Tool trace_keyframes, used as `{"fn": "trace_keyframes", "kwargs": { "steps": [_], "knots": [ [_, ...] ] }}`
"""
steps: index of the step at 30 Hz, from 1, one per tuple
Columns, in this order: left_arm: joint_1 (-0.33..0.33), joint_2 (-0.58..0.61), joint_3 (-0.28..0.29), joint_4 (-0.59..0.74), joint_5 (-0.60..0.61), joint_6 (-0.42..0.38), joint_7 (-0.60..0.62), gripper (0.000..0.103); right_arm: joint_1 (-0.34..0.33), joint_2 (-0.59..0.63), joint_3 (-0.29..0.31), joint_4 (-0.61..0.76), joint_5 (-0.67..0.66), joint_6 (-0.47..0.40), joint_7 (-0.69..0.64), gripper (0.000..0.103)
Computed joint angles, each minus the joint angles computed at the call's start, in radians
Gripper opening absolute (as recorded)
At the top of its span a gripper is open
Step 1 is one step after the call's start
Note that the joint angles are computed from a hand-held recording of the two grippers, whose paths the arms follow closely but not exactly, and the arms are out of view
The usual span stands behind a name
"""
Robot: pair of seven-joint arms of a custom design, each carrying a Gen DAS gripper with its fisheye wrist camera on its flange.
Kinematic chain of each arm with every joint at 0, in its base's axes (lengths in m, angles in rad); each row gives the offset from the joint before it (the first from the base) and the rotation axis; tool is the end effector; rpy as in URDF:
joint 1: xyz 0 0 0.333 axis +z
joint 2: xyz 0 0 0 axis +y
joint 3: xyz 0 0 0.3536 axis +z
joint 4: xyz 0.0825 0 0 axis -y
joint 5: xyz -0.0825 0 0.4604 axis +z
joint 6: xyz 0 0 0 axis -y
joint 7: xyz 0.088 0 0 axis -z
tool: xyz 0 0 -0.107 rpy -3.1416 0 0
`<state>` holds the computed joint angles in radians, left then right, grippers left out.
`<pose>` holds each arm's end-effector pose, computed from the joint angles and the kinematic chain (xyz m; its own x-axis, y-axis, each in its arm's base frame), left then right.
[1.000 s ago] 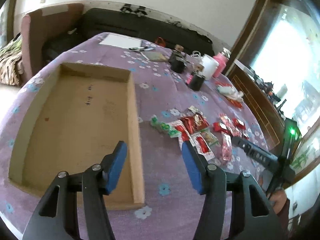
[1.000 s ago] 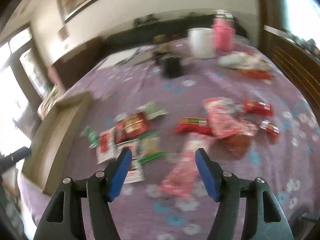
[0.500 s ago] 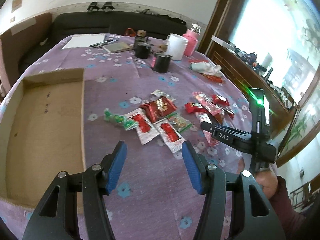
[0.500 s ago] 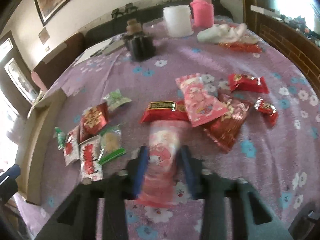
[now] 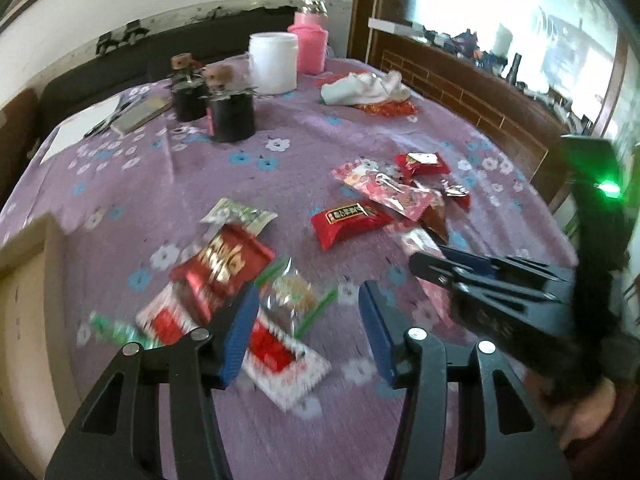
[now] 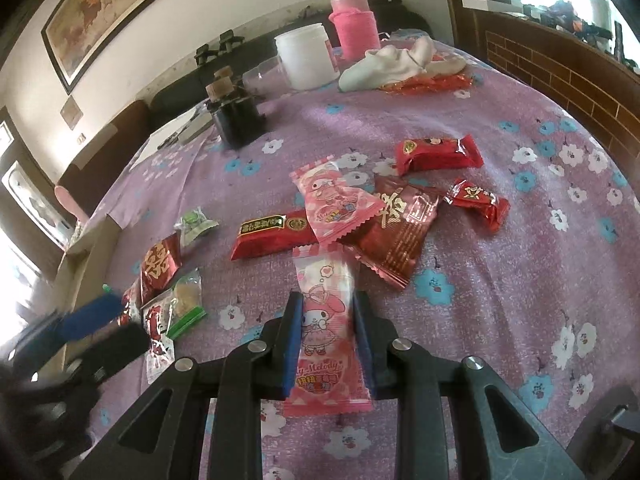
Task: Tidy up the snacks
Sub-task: 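Grasp the clear cookie bag with the left gripper while the right gripper lifts the pink bar, then carry both snacks over the cardboard box and open both grippers to drop them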
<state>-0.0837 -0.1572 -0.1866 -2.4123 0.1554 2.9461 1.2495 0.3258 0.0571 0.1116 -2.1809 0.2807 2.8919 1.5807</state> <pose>0.5469 -0.1639 0.4392 -0.1184 -0.9914 0.0555 -0.7693 0.0562 -0.6365 0.5949 0.2594 0.4281 0.2430 -0.9425 -0.2295 -0.8153 -0.0702 -0.5748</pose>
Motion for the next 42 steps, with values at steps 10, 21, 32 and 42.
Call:
{"fn": "trace_keyframes", "kwargs": {
  "steps": [10, 21, 32, 42],
  "knots": [
    [-0.013, 0.075, 0.012, 0.049, 0.045, -0.029, 0.016, 0.031, 0.000, -0.001, 0.002, -0.002, 0.001, 0.003, -0.002, 0.027],
    [-0.124, -0.093, 0.116, -0.093, -0.328, 0.072, 0.203, 0.028, -0.011, -0.005, 0.025, -0.005, 0.153, 0.016, -0.141, 0.025],
    [-0.091, -0.524, 0.224, -0.337, -0.408, 0.051, 0.213, 0.029, 0.027, -0.060, 0.038, -0.008, 0.610, 0.008, -0.578, 0.025],
    [0.061, -0.442, 0.308, -0.188, -0.401, -0.138, 0.256, 0.029, 0.128, -0.111, 0.017, 0.125, 0.525, -0.208, -0.533, 0.024]
  ]
}}
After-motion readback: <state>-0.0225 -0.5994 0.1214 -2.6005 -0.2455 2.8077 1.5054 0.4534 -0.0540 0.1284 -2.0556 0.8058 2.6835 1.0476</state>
